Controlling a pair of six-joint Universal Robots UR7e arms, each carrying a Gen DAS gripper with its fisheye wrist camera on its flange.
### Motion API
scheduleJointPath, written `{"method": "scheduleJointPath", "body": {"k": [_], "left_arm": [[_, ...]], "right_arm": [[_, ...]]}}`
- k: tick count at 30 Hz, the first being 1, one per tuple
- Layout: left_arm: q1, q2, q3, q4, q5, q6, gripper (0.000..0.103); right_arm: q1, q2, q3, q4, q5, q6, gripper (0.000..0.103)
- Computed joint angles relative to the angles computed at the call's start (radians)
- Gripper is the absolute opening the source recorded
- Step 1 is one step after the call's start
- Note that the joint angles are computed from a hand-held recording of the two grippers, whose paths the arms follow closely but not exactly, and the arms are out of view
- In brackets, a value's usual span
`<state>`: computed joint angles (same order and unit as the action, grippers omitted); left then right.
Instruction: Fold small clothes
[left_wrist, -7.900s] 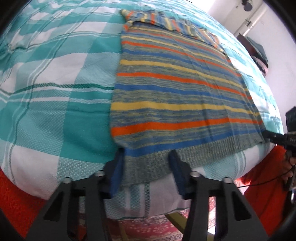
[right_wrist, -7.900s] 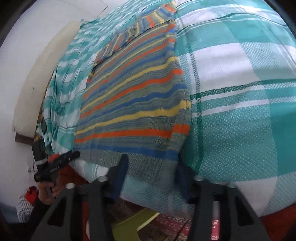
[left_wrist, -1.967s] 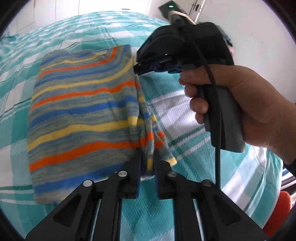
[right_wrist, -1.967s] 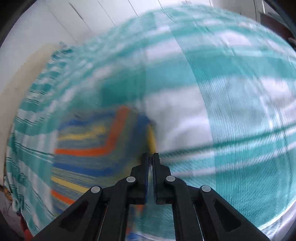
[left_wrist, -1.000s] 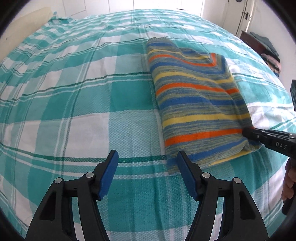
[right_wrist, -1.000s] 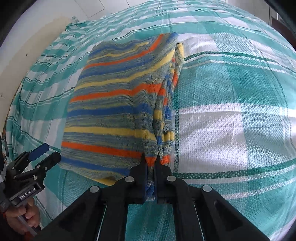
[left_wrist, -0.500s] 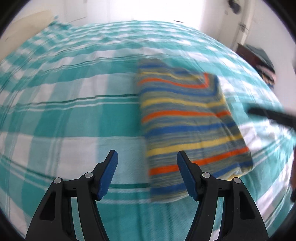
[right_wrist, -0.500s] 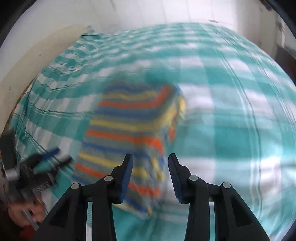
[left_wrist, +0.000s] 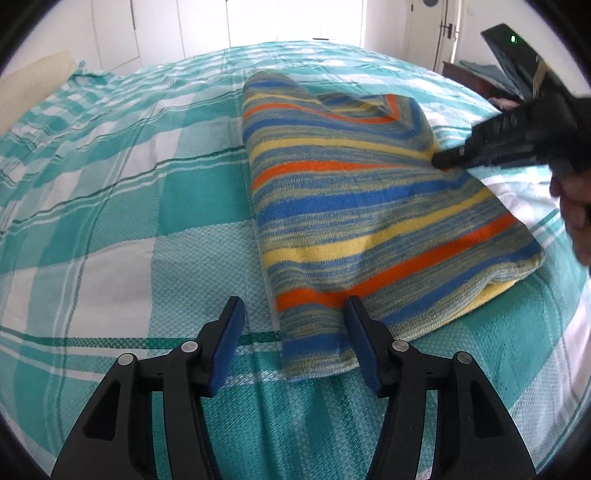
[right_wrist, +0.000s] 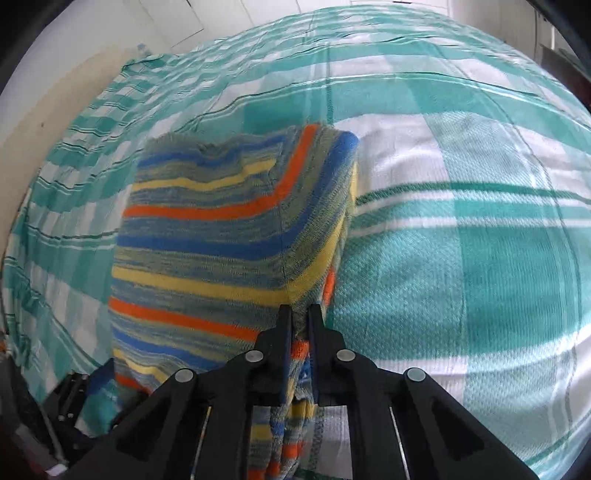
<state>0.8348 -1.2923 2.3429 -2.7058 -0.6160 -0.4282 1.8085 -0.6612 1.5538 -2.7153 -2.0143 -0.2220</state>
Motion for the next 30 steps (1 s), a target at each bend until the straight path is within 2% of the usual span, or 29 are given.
{"method": "scheduleJointPath", "body": {"k": [2,5,8,10,11,12,13,14,15,17,19,21,24,25,27,28,29,30], "left_arm": [[0.003,0.000,0.000,-0.010,-0.007,0.003,0.060],[0.000,0.012,0.011,-0.049,0.007,0.017,0.061],[-0.005,0.016,0.016,-0.058,0.015,0.017,0.061],[-0.006,0.015,0.020,-0.067,0.012,0.017,0.062],[-0.004,0.014,0.020,-0.071,0.009,0.018,0.062],[-0.003,0.013,0.021,-0.078,0.004,0.020,0.062],[0.001,0.013,0.021,-0.087,-0.001,0.027,0.062],[0.006,0.014,0.019,-0.094,-0.004,0.034,0.062],[0.006,0.014,0.021,-0.098,-0.005,0.034,0.062],[0.007,0.013,0.024,-0.109,-0.007,0.039,0.063],[0.011,0.012,0.025,-0.116,-0.012,0.041,0.063],[0.012,0.011,0.025,-0.118,-0.014,0.043,0.063],[0.009,0.014,0.026,-0.116,-0.007,0.040,0.063],[0.009,0.014,0.025,-0.115,-0.007,0.040,0.064],[0.014,0.007,0.021,-0.102,-0.021,0.034,0.064],[0.018,0.000,0.019,-0.095,-0.032,0.032,0.064],[0.025,-0.012,0.013,-0.080,-0.053,0.029,0.065],[0.033,-0.029,0.008,-0.053,-0.079,0.029,0.066]], "right_arm": [[0.003,-0.009,-0.027,0.017,0.026,0.007,0.022],[0.023,-0.004,-0.077,-0.012,0.046,-0.044,0.022],[0.034,0.045,-0.187,0.043,0.126,-0.094,0.022],[0.028,0.102,-0.280,0.123,0.185,-0.126,0.022],[0.029,0.128,-0.308,0.134,0.164,-0.135,0.022],[0.030,0.156,-0.329,0.118,0.102,-0.152,0.021],[0.023,0.200,-0.355,0.072,-0.003,-0.188,0.021],[0.017,0.219,-0.363,0.051,-0.070,-0.189,0.015],[0.011,0.222,-0.363,0.041,-0.095,-0.161,0.000],[-0.007,0.202,-0.330,-0.014,-0.083,-0.123,0.000],[0.010,0.196,-0.311,-0.064,-0.154,-0.136,0.000],[0.022,0.164,-0.271,-0.084,-0.149,-0.145,0.000],[0.029,0.041,-0.122,-0.060,0.015,-0.145,0.000],[0.030,-0.013,-0.051,-0.018,0.109,-0.152,0.001],[0.026,-0.086,0.051,0.056,0.217,-0.179,0.001],[0.033,-0.117,0.118,0.084,0.221,-0.204,0.001],[0.037,-0.131,0.168,0.071,0.183,-0.224,0.001],[0.041,-0.141,0.229,0.034,0.103,-0.236,0.001]]}}
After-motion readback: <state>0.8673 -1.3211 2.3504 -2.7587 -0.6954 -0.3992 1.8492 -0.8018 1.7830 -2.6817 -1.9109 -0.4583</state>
